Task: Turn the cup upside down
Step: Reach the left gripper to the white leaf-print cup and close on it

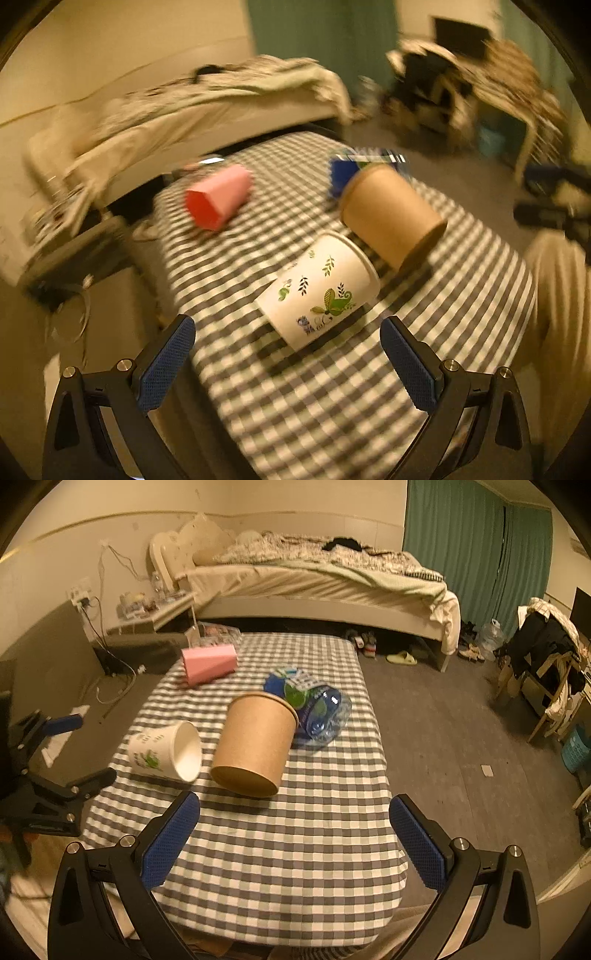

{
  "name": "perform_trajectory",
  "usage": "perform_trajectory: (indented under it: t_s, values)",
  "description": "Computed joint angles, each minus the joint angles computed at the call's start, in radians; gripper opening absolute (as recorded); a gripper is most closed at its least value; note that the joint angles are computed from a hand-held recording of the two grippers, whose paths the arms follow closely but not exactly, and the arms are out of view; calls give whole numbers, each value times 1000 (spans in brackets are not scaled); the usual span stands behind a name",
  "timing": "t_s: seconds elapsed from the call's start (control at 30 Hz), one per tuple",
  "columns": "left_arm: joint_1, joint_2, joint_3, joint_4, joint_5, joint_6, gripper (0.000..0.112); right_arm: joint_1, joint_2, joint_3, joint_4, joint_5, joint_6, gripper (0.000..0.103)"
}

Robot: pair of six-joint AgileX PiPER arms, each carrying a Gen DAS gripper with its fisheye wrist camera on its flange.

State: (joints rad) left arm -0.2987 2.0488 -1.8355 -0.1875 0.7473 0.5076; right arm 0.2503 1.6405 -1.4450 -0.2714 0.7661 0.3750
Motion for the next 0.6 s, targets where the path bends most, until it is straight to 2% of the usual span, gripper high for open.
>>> perform_trajectory:
  t_s: [0.17,0.23,0.33,0.43,0.5,0.53,0.6]
  values:
    - [1,153,-181,-59,58,229,103,-12,105,-75,-11,29,15,103]
    - [15,189,-220,-143,82,342,103,-16,139,-101,-7,39,13,103]
    - [17,240,-289,-193,120,402,103,-18,192,-148,-1,65,6,103]
    - [13,260,-305,-207,114,424,101,-22,235,-186,7,83,-2,103]
    - [11,253,-288,-209,103,418,96,-26,255,-204,20,89,-12,103]
    - [12,245,-274,-217,103,415,83,-27,263,-212,27,92,-17,103]
    - [10,227,-243,-201,89,379,76,-24,269,-217,32,93,-21,103]
